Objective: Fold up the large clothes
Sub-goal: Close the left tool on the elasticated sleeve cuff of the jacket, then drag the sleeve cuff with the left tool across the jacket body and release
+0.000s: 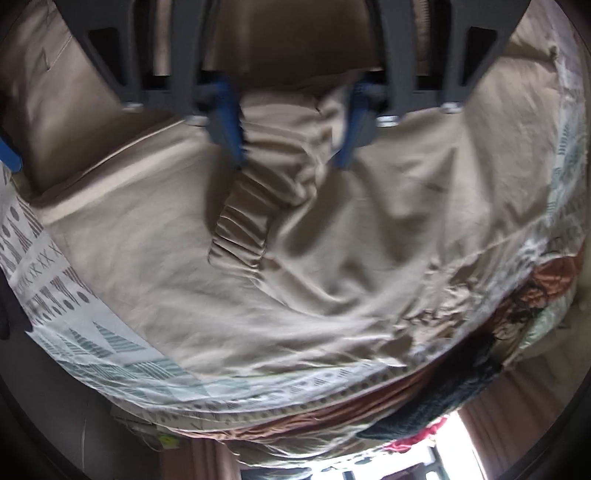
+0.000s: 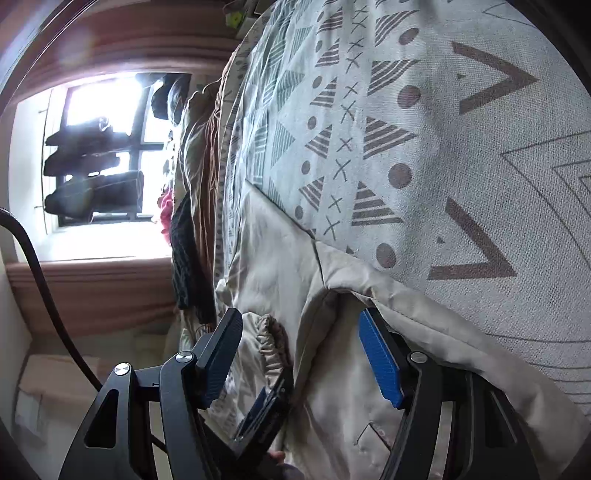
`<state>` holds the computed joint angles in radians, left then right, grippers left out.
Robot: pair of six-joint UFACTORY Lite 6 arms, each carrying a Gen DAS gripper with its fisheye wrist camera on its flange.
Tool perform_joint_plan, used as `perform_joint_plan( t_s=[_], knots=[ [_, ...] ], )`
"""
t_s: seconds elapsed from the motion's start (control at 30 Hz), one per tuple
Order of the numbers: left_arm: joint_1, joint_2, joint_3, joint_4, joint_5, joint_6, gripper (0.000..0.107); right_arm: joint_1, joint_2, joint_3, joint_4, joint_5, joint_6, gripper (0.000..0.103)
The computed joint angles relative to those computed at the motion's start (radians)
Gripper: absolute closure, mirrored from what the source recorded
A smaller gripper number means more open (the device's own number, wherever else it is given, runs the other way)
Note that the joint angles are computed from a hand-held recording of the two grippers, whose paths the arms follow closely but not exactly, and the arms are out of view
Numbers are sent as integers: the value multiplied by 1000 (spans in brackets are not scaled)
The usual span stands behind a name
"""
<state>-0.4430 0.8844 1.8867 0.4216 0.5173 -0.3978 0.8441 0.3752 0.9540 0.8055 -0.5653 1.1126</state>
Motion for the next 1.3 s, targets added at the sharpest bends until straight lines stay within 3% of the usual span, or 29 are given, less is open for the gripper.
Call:
perform_joint_plan(
  t_s=[0.1, 0.2, 0.53, 0.67, 0.8, 0.83, 0.93, 1.17, 1.3],
  knots=[
    [76, -103, -70, -203, -53, 159, 70, 1, 5, 6, 3, 4, -5, 36],
    [143, -223, -154, -296, -99, 265, 70, 2, 13, 24, 27, 16, -41, 36],
    [449, -356, -228, -829, -51, 713, 70, -7, 82, 148, 51, 90, -147, 36],
    [542, -321, -193, -887, -35, 774, 68, -4, 104, 192, 86, 116, -209, 36],
    [607, -258, -118, -788, 2, 670, 60, -5, 128, 232, 106, 132, -241, 36],
    [622, -268, -135, -771, -13, 648, 57, -6, 134, 244, 113, 138, -255, 36],
    [694, -290, -199, -908, -35, 741, 34, -11, 148, 269, 134, 158, -294, 36],
    [796, -249, -282, -1069, -7, 845, 34, -15, 166, 278, 151, 155, -309, 36],
    [776, -167, -242, -1038, 21, 831, 39, -23, 178, 269, 116, 137, -269, 38]
  ],
)
